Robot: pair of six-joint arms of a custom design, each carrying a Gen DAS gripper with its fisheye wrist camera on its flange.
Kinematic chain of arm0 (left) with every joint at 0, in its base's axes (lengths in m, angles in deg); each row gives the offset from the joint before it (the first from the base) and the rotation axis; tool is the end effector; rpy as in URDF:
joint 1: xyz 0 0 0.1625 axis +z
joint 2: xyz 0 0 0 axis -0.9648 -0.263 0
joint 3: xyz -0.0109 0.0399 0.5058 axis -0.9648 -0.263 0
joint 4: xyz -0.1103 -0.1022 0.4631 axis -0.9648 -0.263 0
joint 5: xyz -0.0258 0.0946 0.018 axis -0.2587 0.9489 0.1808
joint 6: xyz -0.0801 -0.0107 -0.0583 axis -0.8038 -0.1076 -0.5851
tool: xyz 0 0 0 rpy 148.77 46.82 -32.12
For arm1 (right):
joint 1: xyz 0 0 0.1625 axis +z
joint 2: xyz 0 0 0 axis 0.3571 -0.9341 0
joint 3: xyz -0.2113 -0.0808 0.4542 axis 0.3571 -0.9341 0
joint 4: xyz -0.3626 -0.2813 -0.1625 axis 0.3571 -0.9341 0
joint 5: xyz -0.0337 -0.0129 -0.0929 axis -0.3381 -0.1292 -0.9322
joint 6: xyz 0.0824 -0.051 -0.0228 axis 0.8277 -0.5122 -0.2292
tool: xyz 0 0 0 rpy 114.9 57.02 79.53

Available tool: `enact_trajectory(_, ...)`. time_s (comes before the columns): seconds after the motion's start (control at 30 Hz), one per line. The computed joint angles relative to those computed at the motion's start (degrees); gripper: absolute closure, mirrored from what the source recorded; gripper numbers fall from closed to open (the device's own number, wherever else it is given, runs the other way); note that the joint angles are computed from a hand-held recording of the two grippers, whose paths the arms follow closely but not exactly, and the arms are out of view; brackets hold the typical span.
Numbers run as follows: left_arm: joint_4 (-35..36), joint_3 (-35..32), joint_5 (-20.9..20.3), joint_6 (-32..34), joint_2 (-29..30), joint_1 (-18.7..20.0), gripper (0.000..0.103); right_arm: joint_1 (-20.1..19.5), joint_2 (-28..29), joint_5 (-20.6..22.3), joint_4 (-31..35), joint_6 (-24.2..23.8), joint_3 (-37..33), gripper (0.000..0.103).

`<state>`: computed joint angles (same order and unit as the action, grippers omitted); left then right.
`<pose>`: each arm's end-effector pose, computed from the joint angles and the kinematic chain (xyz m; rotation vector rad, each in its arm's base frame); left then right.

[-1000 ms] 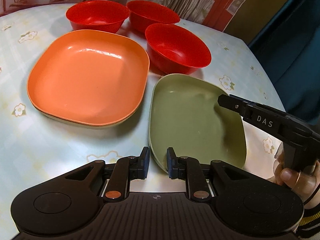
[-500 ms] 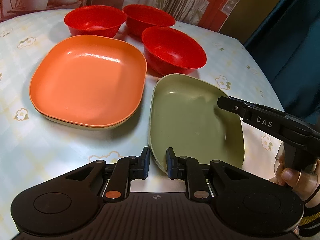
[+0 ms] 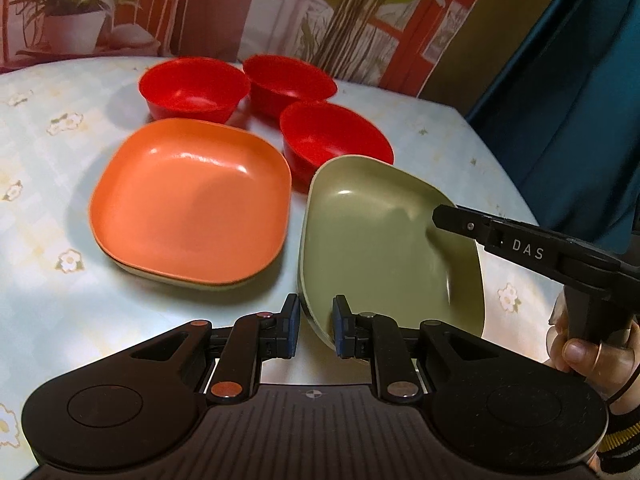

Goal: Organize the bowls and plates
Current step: 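Lift the green plate with the left tool onto the orange plate, release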

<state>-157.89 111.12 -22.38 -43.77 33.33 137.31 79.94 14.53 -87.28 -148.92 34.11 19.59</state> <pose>-0.1881 -0.7633 0.1883 0.3628 2.6194 -0.7406 0.2106 -0.7050 0.1807 0.0736 -2.3632 1.0087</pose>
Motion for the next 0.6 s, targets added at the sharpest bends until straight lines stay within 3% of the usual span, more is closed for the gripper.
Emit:
enact_trajectory(0.33,-2.23,1.78,0.68,1.89,-2.76,0.34,0.085,1.68,2.02,0.23,2.53,-0.39,-4.10,0.087)
enact_trajectory(0.6,-1.83,0.45,3.52,2.15,-3.53,1.52,0.085,2.36,6.04,2.46,5.23,-1.86,-9.53,0.087)
